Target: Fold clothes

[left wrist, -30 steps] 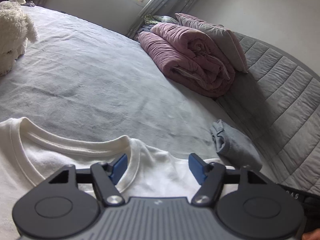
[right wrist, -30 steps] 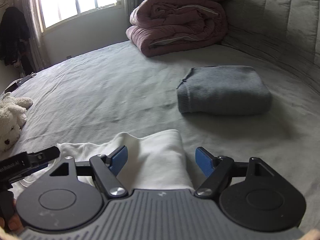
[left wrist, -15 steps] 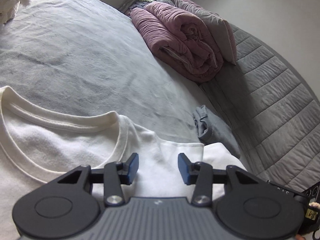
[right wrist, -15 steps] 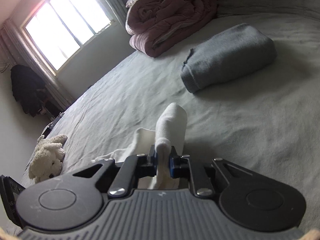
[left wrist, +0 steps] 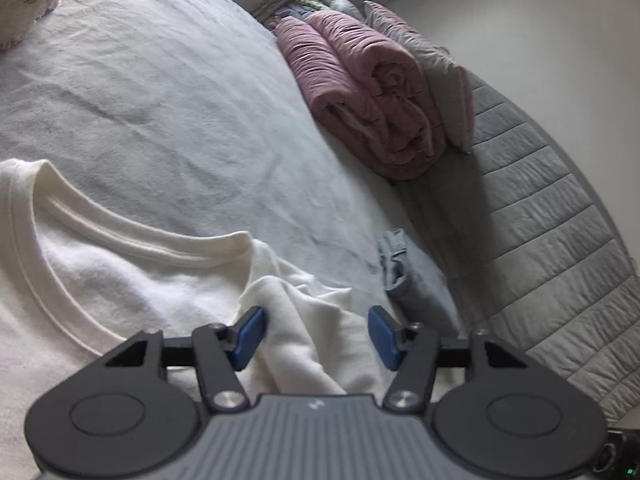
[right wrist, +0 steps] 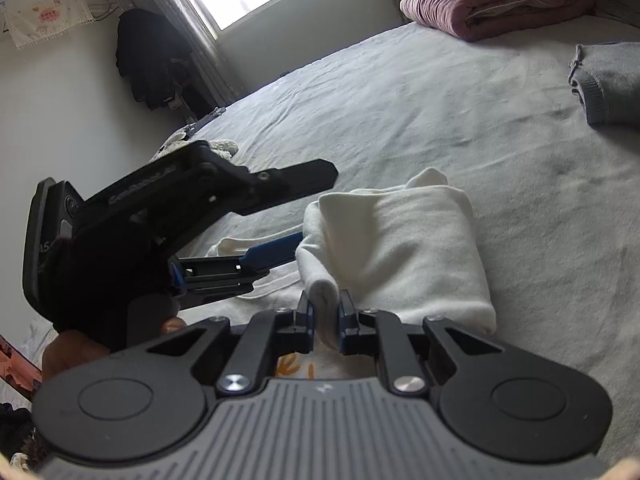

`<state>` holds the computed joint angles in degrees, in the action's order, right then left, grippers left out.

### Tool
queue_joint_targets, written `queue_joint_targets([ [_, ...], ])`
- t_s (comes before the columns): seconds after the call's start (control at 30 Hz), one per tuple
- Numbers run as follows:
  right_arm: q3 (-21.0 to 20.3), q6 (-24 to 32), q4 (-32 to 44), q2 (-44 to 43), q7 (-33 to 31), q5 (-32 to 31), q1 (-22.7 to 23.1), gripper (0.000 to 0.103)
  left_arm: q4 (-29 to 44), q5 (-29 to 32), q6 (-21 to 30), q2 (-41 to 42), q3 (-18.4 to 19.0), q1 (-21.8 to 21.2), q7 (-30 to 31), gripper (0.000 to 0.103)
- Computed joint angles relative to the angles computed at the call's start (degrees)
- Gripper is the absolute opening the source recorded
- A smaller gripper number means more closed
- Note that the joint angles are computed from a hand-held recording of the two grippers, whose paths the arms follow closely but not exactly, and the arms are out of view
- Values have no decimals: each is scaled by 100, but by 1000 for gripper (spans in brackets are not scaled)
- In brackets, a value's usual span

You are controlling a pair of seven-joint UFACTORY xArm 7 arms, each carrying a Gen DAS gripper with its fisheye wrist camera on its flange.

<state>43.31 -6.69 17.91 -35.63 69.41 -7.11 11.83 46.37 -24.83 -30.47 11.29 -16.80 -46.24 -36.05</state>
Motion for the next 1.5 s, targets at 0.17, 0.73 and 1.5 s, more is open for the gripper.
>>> queue_joint_targets([
  [0.17,-463,86,-298,-609,-8,77,554,44,279,-1319,393,24,350,-593,1277,41],
  [0.73,-585,-2798,-1566,380,1245,1282,9,51,-25,-203,171,-13,-10,54,165,41],
  [1.5,1009,2100,-825,-3460,-102,1743,-1063,9,394,-1023,-539,476,167,-456,1041,47],
])
